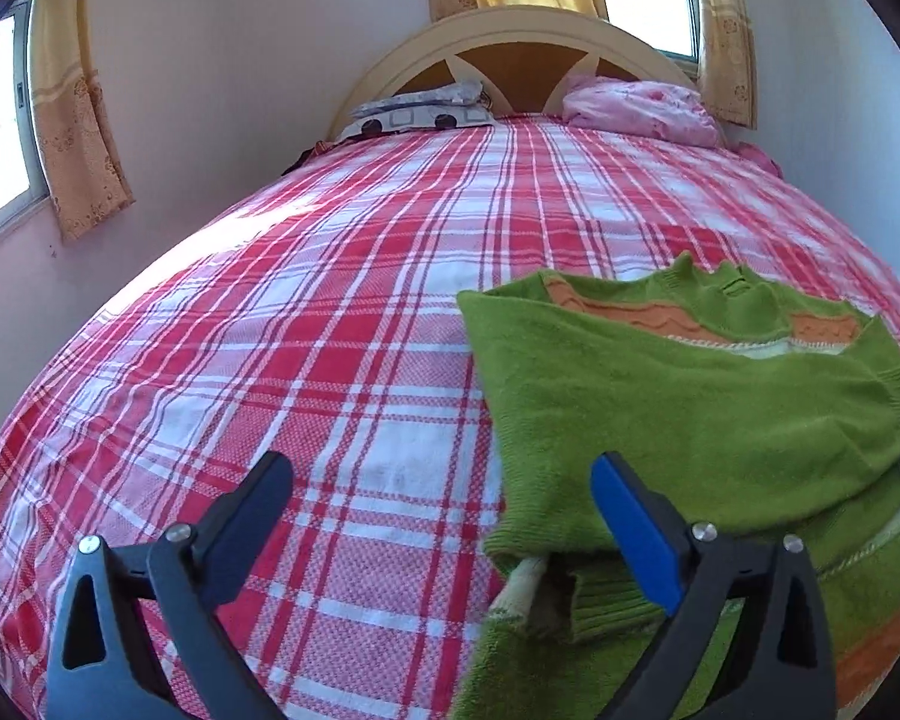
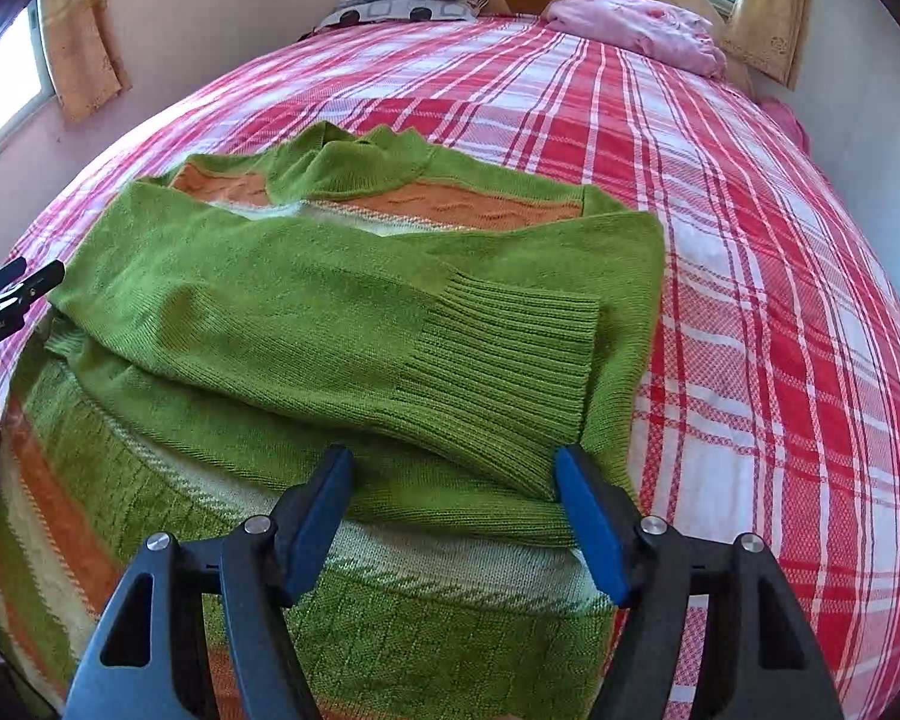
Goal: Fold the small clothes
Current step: 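Release the sleeve with the left tool onto the folded sleeve, then press and smooth the folded sleeves flat with the right tool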
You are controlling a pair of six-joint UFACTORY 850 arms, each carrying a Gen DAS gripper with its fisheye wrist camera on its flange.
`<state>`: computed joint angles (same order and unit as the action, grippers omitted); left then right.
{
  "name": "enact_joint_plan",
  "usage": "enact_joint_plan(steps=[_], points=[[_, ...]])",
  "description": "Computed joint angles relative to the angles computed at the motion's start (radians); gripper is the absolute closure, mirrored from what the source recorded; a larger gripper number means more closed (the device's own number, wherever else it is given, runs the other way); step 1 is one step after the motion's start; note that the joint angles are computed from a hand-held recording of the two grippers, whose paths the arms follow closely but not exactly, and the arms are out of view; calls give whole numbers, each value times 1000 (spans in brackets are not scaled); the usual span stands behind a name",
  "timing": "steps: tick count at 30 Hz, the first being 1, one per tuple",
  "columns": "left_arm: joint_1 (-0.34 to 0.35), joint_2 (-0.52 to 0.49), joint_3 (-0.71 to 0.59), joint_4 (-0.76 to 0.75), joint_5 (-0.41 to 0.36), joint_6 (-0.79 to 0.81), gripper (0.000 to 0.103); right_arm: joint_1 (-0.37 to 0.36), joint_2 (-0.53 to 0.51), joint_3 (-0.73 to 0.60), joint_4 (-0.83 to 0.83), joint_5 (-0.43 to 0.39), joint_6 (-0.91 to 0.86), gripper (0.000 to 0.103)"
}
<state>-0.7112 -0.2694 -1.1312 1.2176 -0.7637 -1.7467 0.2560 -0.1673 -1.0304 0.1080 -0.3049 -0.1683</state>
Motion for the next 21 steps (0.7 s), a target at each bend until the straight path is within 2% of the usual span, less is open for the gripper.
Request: enact_joint_plan(steps=[3,4,8,13,16,18,21], points=[[33,-19,-11,-123,46,156,0,2,1,8,-13,8,-8,33],[38,-10,1,-123,65,153,0,1,-1,6,5,7,-21,33],[44,7,20,-106,94,112,0,14,1,-30,-39,-29,78,32],[46,49,53,32,96,-72,0,49,13,-55,154,55,-73,32],[59,7,7,-68,86,44,0,73,-42,-107,122,52,-26,32],[60,-13,-6,-118,97,110,0,70,-81,-132,168,28,-31,32],[48,-9,8,-89,85,83,0,77,-95,-119,-43,-8,182,32]])
